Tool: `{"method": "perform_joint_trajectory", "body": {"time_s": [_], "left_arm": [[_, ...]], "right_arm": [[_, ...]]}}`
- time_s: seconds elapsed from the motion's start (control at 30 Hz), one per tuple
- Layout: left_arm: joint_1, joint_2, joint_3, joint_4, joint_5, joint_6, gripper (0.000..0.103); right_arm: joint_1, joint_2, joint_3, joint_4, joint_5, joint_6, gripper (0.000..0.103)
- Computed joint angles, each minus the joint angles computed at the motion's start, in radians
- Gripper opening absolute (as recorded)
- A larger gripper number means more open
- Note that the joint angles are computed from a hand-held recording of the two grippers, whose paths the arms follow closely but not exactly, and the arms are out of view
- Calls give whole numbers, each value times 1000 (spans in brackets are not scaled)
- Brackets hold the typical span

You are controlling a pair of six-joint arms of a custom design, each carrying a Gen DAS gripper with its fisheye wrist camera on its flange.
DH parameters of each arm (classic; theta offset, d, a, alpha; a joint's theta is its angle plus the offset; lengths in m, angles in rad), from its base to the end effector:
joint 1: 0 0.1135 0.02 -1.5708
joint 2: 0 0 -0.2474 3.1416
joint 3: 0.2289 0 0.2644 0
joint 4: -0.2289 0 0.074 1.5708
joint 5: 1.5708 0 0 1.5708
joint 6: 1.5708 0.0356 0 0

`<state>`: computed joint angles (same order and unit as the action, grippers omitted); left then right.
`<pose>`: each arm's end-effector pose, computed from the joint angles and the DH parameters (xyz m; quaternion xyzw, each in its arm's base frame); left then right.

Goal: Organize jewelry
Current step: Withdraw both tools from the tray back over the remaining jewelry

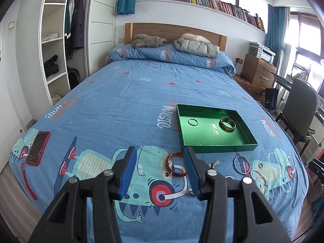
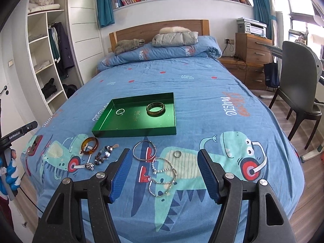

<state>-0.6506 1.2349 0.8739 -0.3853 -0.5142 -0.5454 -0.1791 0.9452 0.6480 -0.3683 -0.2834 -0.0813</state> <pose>0.2315 -0.1542 0.2410 -0.0551 0.8902 -0.0256 0.4514 0.2222 -0.0301 0.2292 -0.0182 0.8922 0.0697 0.4458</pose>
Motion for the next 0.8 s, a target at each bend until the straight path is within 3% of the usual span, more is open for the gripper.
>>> {"method": "perform_joint_trajectory", "body": {"time_s": [0.1,0.2,0.5,0.8], "left_arm": [[2,-8,-35,15,20,-20,46],[-4,7,-72,48,41,-36,55],[-83,181,-123,213,160,-83,56],[-180,510,82,287,238,-22,56]], "right_arm": [[-19,-15,-34,6,-23,-16,66],[-31,-6,-62,25,-36,-30,67],[-36,138,-108,148,-48,-62,68],[-11,450,-53,254,-84,-83,69]]}}
